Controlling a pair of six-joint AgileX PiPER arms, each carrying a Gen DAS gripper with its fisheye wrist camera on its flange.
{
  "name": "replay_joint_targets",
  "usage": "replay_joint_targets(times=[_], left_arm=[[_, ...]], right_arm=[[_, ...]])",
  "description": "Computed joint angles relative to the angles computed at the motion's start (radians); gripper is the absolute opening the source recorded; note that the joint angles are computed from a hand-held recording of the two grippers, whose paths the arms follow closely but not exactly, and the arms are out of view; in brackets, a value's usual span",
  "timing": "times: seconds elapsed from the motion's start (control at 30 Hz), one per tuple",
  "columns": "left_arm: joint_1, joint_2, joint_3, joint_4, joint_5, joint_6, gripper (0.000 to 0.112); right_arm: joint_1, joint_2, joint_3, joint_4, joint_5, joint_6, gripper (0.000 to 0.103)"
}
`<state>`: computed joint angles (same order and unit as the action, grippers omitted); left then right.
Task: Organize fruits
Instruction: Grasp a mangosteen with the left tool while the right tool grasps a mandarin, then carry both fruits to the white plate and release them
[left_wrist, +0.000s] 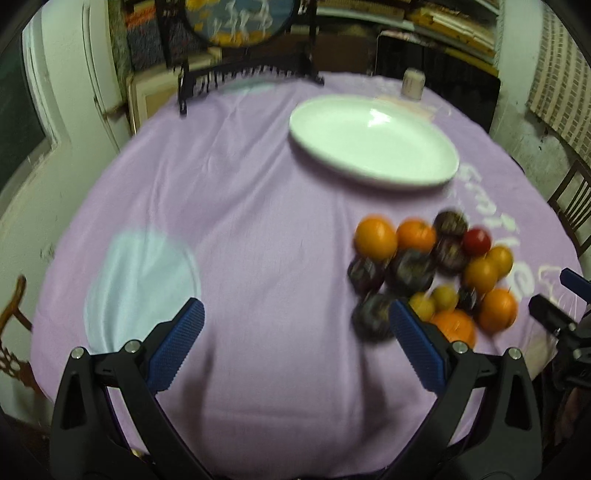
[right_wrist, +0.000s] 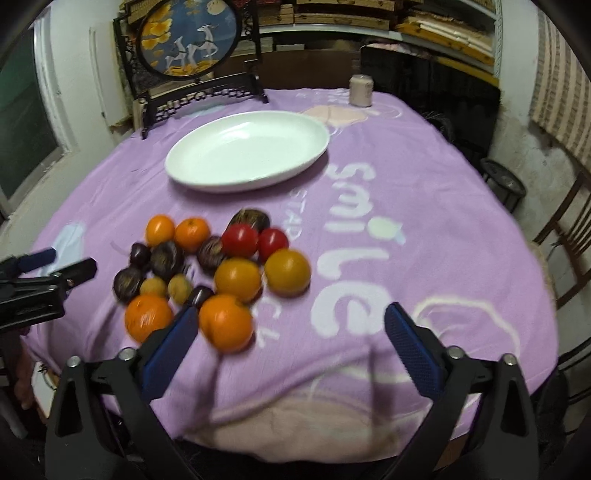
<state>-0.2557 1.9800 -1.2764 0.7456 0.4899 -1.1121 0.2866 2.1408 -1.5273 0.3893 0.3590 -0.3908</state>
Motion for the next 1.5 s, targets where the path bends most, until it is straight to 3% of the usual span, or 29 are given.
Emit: replay_joint_targets(times=[0.03, 0.1, 0.27, 0.3, 0.33, 0.37, 0.67, 0.83, 0.93, 1.0, 1.03, 1.07, 1.23, 1.4, 1.5], left_arm=[[0.004, 0.0, 0.016, -0.012, -0.006, 0.005, 0.101], [0.009, -0.004, 0.038, -0.01, -0.017, -0.007, 0.101], [0.023, -0.017, 0.065, -0.02, -0.027, -0.005, 0.101], [0.024, -0.02, 0.07, -0.024, -0.031, -0.003, 0.101], [0.023, -0.018, 0.065, -0.036, -0.03, 0.008, 0.101], [0.019, -0.018, 0.064, -0.042, -0.024, 0.013, 0.101], [-0.007, 0.046, -0.006, -0.115, -0.016, 0.126, 0.101], [-0.025, 0.142, -0.112, -0.136, -0.003, 0.172, 0.099], [-0.035, 0.164, -0.139, -0.102, -0.018, 0.153, 0.083], [-0.046, 0.17, -0.152, -0.099, -0.039, 0.165, 0.063], [-0.047, 0.169, -0.156, -0.121, -0.049, 0.193, 0.045], [-0.056, 0.168, -0.159, -0.111, -0.045, 0.188, 0.039], [-0.027, 0.124, -0.099, -0.18, -0.11, 0.228, 0.039], [-0.013, 0.052, -0.048, -0.135, -0.123, 0.177, 0.039], [0.0, 0.036, -0.065, -0.208, -0.115, 0.259, 0.039]], right_arm=[[-0.008, 0.004, 0.006, 0.066, 0.024, -0.071, 0.077], [-0.006, 0.02, -0.001, 0.1, 0.062, -0.126, 0.068], [0.007, 0.081, -0.071, 0.212, 0.111, -0.249, 0.067], [0.011, 0.11, -0.116, 0.215, 0.145, -0.246, 0.063], [0.011, 0.143, -0.164, 0.234, 0.194, -0.259, 0.047], [0.014, 0.171, -0.196, 0.243, 0.222, -0.261, 0.041], [-0.025, 0.039, -0.007, 0.239, 0.068, -0.25, 0.04], [-0.062, 0.028, 0.021, 0.31, 0.079, -0.309, 0.041], [-0.067, 0.027, 0.027, 0.345, 0.091, -0.335, 0.041], [-0.068, 0.032, 0.02, 0.348, 0.105, -0.335, 0.041], [-0.067, 0.036, 0.012, 0.342, 0.11, -0.328, 0.041], [-0.068, 0.036, 0.01, 0.343, 0.114, -0.328, 0.041], [-0.065, 0.027, 0.023, 0.369, 0.102, -0.358, 0.041], [-0.065, 0.034, -0.002, 0.382, 0.113, -0.369, 0.041], [-0.067, 0.058, -0.066, 0.359, 0.153, -0.338, 0.041]])
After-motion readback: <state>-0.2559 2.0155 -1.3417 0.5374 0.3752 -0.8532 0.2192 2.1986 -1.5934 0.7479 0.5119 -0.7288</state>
